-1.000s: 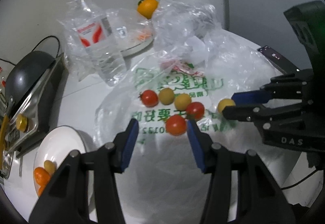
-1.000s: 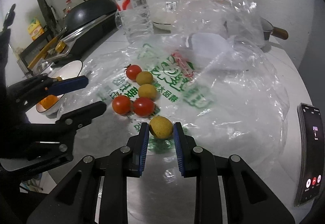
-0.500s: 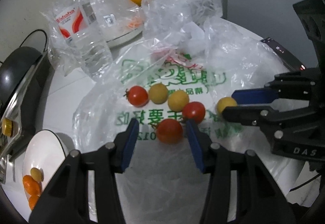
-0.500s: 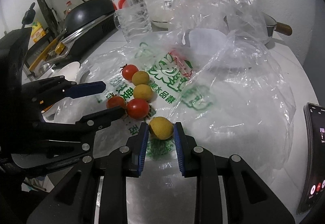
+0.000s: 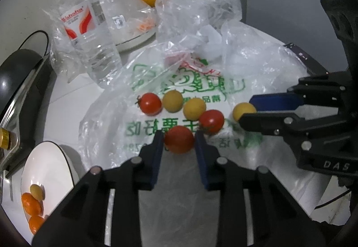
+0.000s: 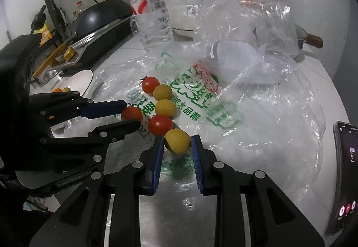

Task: Organize fruits
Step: 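Grasp a small yellow fruit with the right tool while the left grasps a cherry tomato, then carry the yellow fruit and cherry tomato to the plate, releasing the tomato from the left tool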

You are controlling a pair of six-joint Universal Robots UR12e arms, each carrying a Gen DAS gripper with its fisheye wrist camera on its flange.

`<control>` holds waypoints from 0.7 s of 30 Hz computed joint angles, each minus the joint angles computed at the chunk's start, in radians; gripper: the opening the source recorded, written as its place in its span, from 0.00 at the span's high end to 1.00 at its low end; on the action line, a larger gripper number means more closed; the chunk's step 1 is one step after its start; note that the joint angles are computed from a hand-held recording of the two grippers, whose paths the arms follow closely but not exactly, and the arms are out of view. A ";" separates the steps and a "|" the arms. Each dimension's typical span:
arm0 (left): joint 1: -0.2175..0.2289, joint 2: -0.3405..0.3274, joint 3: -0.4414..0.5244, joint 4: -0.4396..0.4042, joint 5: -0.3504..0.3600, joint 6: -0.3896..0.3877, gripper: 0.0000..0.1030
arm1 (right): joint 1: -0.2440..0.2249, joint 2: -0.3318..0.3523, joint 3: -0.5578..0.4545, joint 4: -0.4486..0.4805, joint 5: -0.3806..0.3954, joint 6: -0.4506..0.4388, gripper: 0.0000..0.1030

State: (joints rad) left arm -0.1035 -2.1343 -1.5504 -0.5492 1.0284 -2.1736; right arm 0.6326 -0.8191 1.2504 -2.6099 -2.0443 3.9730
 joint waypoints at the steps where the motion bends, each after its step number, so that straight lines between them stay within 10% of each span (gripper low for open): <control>1: 0.003 0.003 -0.002 0.000 -0.007 0.000 0.72 | 0.002 0.000 -0.004 0.006 -0.006 0.000 0.74; 21: 0.076 0.065 -0.062 0.080 -0.125 -0.024 0.72 | 0.038 0.026 -0.102 0.080 -0.082 -0.024 0.74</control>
State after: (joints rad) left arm -0.0276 -2.0691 -1.6126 -0.4688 0.9037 -2.1974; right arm 0.6706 -0.7935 1.1481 -2.5303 -2.1266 3.9488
